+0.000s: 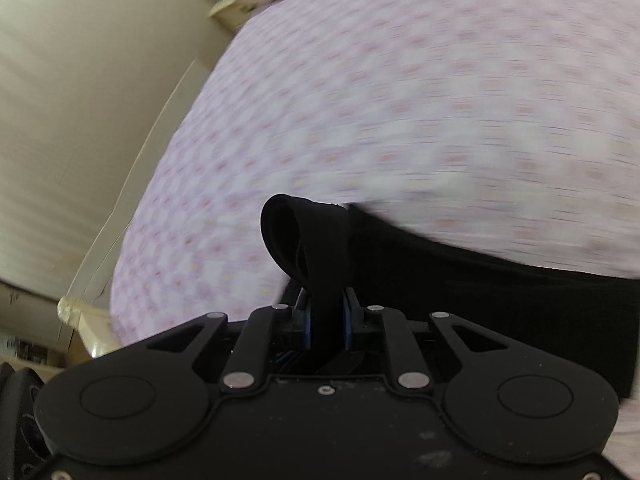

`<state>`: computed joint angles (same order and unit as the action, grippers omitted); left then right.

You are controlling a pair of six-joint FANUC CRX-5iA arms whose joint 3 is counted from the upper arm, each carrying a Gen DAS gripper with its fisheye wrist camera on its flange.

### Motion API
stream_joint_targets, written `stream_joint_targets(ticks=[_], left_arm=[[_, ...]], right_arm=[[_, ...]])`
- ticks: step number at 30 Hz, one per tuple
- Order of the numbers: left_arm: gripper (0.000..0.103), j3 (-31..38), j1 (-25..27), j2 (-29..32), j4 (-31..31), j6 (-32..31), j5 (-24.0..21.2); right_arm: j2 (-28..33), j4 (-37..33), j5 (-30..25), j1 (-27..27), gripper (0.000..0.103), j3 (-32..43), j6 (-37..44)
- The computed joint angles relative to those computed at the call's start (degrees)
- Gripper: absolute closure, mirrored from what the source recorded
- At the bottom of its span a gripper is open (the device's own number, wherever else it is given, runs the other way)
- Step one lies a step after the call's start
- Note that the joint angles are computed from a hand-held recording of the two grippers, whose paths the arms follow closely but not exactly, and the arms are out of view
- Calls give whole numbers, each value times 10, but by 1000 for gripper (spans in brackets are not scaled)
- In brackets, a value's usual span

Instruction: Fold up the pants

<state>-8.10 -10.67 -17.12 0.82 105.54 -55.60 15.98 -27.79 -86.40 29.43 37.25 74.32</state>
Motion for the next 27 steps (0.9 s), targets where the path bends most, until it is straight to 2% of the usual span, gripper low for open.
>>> stream_joint_targets(ticks=[5, 8, 11, 15, 19, 20, 22, 27], left_arm=[[88, 63, -75, 96, -16, 41, 20], [86, 91, -91, 150, 7, 34, 20], [79, 119, -97, 191, 23, 25, -4], [69, 99, -78, 190, 75, -30, -9], [64, 55, -48, 156, 125, -119, -12], [64, 63, -64, 160, 118, -114, -12], [64, 47, -54, 138, 97, -119, -12], [64, 97, -31, 153, 17, -9, -71]], right_arm=[[-9, 1, -9, -79, 87, -27, 37], [3, 7, -24, -117, 88, -31, 55], [21, -7, -38, -153, 89, -36, 57], [32, -36, -37, -184, 89, -57, 55], [33, -41, -31, -200, 88, -75, 84], [27, -31, -21, -193, 88, -88, 89], [22, -6, -8, -181, 88, -103, 104], [10, 54, 30, -151, 87, -137, 115]])
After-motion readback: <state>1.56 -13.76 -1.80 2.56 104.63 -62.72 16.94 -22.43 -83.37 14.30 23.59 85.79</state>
